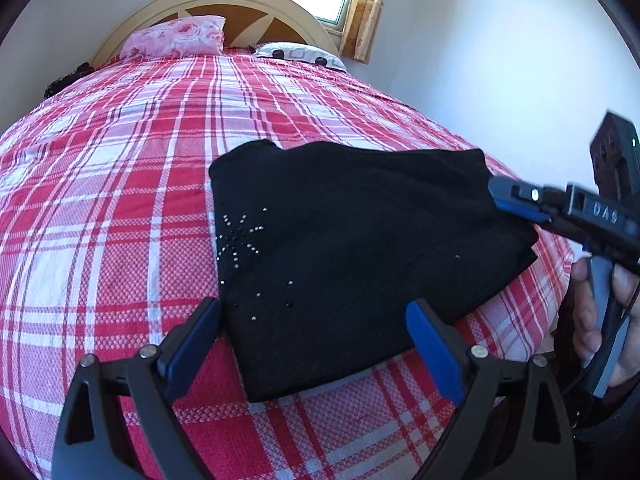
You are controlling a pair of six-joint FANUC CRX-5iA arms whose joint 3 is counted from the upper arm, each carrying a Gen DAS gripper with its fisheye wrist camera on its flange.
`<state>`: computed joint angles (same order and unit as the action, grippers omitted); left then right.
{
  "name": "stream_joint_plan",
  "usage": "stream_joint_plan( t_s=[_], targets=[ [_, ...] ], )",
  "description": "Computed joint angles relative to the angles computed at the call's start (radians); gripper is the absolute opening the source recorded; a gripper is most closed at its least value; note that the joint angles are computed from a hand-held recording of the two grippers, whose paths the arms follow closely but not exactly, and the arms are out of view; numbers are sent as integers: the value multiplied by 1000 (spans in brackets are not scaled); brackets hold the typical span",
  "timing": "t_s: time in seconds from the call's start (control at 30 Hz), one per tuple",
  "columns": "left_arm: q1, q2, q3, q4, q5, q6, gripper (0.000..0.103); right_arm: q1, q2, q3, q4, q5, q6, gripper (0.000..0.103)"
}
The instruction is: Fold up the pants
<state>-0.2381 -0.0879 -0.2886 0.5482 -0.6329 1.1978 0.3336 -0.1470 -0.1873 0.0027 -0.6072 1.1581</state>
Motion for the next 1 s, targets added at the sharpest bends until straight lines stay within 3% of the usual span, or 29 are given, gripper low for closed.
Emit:
stream_joint_plan(
  t_s=[0.13, 0.2, 0.3, 0.43, 0.6, 0.67, 0.73, 0.77, 0.8, 0.87, 1.0],
  targets=[
    [-2, -1, -1, -4, 2, -8, 95, -77, 112, 264, -377, -187, 369, 54],
    [2, -13, -14, 13, 16, -7, 95, -102, 173, 369, -499, -278, 455, 54],
    [7, -35, -55, 91, 54, -69, 95, -60, 318, 550, -453, -396, 436, 54],
    [7, -24, -86, 219, 36, -170, 96, -52, 518, 808, -462, -617, 396, 54],
    [-16, -40, -144, 364, 73, -315, 96, -36, 687, 1028, -467, -820, 384, 54],
    [-21, -39, -161, 437, 66, -374, 97, -31, 713, 1060, -480, -857, 398, 54],
    [-21, -32, -159, 442, 50, -395, 102, -33, 743, 1103, -501, -903, 419, 53],
    [-17, -28, -150, 422, 38, -387, 103, -34, 746, 1106, -509, -907, 426, 47],
    [-17, -21, -142, 400, 35, -378, 103, -33, 748, 1107, -513, -909, 432, 30],
    [-16, -15, -130, 366, 27, -368, 103, -35, 750, 1105, -527, -900, 435, 14],
    [-17, -7, -105, 305, 22, -342, 103, -37, 721, 1064, -516, -843, 431, 9]
  ],
)
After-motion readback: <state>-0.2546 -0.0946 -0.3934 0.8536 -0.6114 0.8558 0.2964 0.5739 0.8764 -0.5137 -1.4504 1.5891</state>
